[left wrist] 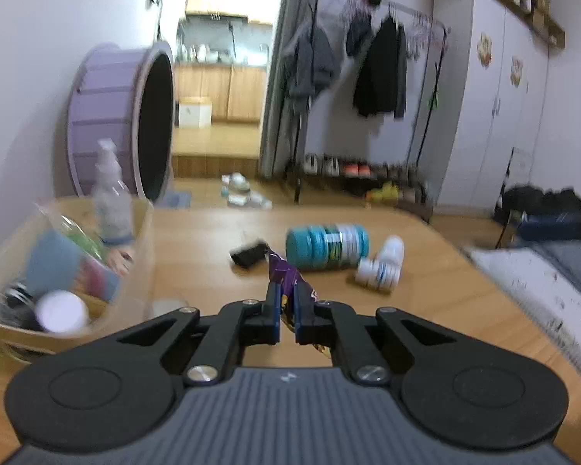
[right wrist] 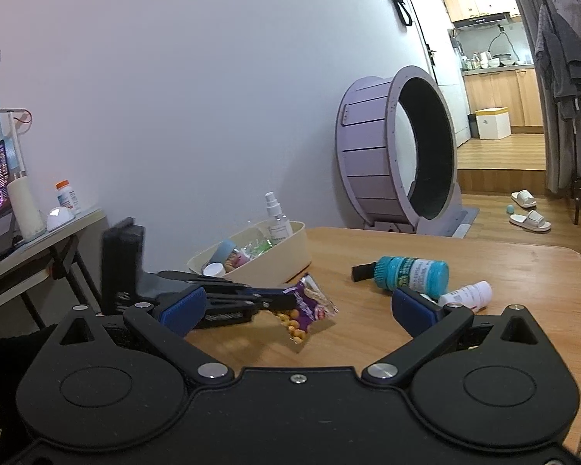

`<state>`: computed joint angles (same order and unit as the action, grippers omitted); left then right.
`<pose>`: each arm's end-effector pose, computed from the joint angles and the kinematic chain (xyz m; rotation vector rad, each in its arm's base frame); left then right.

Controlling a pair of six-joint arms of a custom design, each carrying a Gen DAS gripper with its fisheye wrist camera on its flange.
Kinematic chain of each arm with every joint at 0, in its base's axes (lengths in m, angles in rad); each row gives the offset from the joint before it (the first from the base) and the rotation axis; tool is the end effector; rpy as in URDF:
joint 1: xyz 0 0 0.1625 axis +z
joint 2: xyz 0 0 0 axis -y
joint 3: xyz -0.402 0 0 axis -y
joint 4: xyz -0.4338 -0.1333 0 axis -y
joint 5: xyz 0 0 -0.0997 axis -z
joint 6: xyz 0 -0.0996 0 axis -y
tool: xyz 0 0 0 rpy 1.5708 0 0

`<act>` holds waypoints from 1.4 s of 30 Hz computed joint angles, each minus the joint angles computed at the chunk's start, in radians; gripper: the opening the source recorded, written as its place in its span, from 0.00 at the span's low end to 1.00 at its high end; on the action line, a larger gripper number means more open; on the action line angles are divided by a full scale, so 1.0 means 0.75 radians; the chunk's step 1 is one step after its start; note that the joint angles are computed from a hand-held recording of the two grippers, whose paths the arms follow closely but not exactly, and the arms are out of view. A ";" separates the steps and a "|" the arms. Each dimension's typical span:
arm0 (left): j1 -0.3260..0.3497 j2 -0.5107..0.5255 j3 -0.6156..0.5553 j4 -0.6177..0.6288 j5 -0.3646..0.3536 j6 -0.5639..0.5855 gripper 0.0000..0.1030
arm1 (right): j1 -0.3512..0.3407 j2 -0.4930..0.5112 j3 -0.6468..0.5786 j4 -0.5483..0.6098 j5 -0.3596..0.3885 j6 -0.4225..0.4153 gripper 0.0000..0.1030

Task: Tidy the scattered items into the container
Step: 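Carry the purple snack bag into the basket and open the left gripper, then move the right gripper to the white pill bottle and grasp it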

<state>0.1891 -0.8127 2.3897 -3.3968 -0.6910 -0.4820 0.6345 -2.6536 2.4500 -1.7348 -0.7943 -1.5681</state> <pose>-0.3396 -0.2789 -0.0163 0.9783 2.3732 -1.1594 -0.0313 -0.2752 0.4082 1.0651 -2.5779 1.2423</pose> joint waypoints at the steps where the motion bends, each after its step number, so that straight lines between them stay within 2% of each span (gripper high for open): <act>1: -0.013 -0.016 0.015 -0.024 0.016 0.007 0.06 | 0.015 0.005 0.004 -0.010 -0.005 0.009 1.00; 5: -0.053 -0.100 0.077 -0.085 0.103 0.016 0.06 | 0.069 0.015 0.035 -0.071 -0.018 0.062 1.00; 9: -0.053 -0.189 0.118 -0.089 0.210 0.013 0.06 | 0.114 0.015 0.072 -0.131 -0.037 0.101 1.00; 13: -0.033 -0.259 0.136 -0.014 0.351 -0.022 0.06 | 0.149 0.024 0.088 -0.164 -0.074 0.116 1.00; 17: 0.017 -0.229 0.089 0.023 0.487 0.060 0.06 | 0.164 0.035 0.099 -0.189 -0.092 0.137 1.00; 20: 0.083 -0.141 0.011 -0.032 0.565 0.241 0.06 | 0.171 0.033 0.109 -0.206 -0.107 0.148 1.00; 23: 0.153 -0.099 -0.042 -0.033 0.547 0.317 0.07 | 0.176 0.028 0.118 -0.210 -0.115 0.149 1.00; 27: 0.169 -0.127 -0.046 0.082 0.546 0.221 0.16 | 0.182 0.033 0.126 -0.250 -0.123 0.174 1.00; 30: 0.146 -0.170 -0.022 0.104 0.541 0.156 0.28 | 0.184 0.040 0.128 -0.277 -0.121 0.191 1.00; 34: 0.085 -0.231 0.034 0.078 0.417 0.075 0.42 | 0.174 0.039 0.134 -0.325 -0.114 0.216 1.00; 36: 0.058 -0.236 0.043 0.067 0.323 0.070 0.43 | 0.174 0.051 0.141 -0.392 -0.118 0.251 1.00; 39: 0.012 -0.173 0.036 -0.010 0.274 0.126 0.44 | 0.173 0.074 0.149 -0.514 -0.133 0.335 1.00; 42: -0.005 -0.134 0.029 -0.036 0.172 0.150 0.45 | 0.178 0.119 0.159 -0.666 -0.171 0.438 1.00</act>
